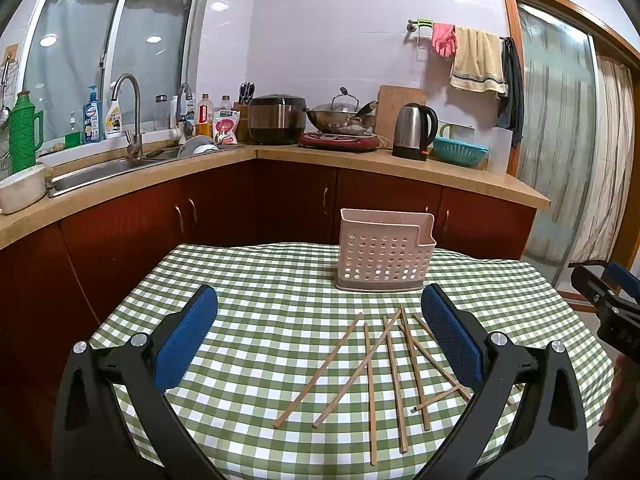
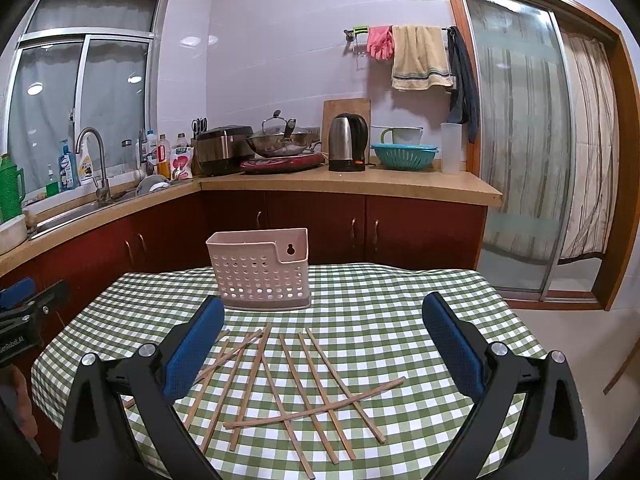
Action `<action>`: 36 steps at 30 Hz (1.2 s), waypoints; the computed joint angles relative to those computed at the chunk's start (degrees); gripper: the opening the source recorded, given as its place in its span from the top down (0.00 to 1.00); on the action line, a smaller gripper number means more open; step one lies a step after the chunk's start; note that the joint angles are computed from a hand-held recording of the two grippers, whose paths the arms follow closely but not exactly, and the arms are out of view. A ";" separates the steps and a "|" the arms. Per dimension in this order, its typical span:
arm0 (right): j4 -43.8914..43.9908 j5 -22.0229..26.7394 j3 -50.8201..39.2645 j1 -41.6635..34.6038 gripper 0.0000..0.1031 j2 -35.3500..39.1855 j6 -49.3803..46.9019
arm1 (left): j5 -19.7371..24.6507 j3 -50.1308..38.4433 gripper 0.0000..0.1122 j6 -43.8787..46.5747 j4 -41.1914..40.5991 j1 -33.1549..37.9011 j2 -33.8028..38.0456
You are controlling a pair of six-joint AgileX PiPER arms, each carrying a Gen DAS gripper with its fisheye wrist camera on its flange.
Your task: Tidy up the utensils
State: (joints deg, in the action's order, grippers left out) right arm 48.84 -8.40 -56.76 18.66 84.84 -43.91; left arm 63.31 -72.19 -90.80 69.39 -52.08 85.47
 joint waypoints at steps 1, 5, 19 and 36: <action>0.32 0.04 0.00 0.01 0.06 -0.02 -0.27 | 0.04 0.00 0.12 -0.01 -0.04 -0.04 -0.04; 0.60 0.11 -0.04 0.08 0.06 -0.02 -0.55 | 0.06 -0.13 0.12 0.03 -0.02 -0.05 0.17; 1.42 0.41 0.03 0.12 0.06 -0.29 -1.26 | -0.07 -0.06 0.12 0.17 -0.28 0.00 -0.03; -2.79 1.30 -0.55 -0.93 0.06 1.29 2.61 | -7.41 2.70 0.12 -0.70 -1.48 3.28 -1.25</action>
